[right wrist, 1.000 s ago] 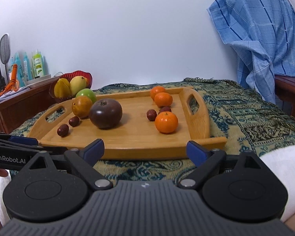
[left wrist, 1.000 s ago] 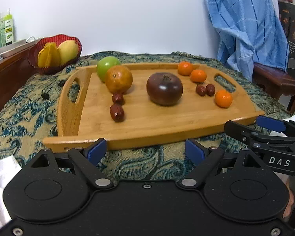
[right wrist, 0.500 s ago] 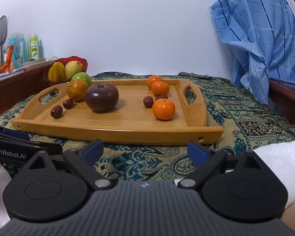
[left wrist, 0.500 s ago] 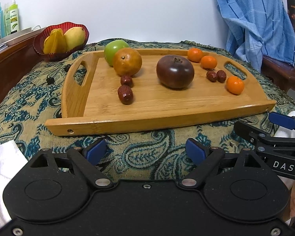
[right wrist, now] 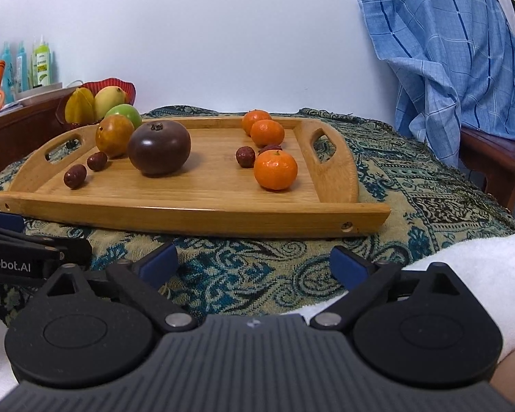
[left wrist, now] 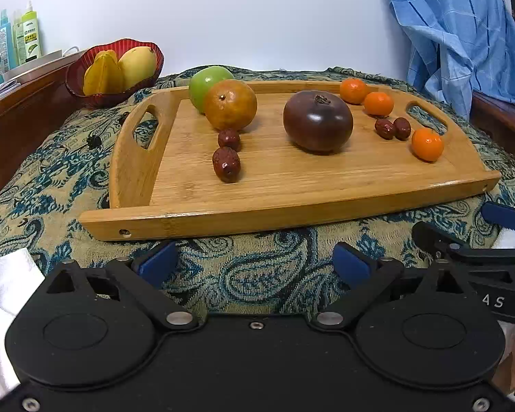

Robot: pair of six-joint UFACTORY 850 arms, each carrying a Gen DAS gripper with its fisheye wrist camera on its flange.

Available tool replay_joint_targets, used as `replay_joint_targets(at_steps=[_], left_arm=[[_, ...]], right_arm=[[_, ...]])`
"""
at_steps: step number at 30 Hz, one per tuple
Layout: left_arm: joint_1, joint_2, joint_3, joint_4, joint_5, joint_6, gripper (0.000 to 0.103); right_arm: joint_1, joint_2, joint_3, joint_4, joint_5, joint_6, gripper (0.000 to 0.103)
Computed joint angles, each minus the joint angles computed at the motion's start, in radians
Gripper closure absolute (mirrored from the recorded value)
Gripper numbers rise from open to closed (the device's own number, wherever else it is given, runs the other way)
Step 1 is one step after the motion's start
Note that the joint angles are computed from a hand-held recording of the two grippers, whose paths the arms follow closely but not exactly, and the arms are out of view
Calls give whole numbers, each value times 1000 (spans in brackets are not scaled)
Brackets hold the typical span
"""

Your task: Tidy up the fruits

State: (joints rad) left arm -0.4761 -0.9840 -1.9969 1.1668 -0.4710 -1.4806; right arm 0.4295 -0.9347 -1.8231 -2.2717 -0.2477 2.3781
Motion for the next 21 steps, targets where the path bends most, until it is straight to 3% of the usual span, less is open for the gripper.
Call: replay_joint_targets(at_steps=[21], left_arm=[[7, -20, -32, -50, -14, 42, 0]], right_arm=[[8, -17, -19, 90, -22, -104, 0]])
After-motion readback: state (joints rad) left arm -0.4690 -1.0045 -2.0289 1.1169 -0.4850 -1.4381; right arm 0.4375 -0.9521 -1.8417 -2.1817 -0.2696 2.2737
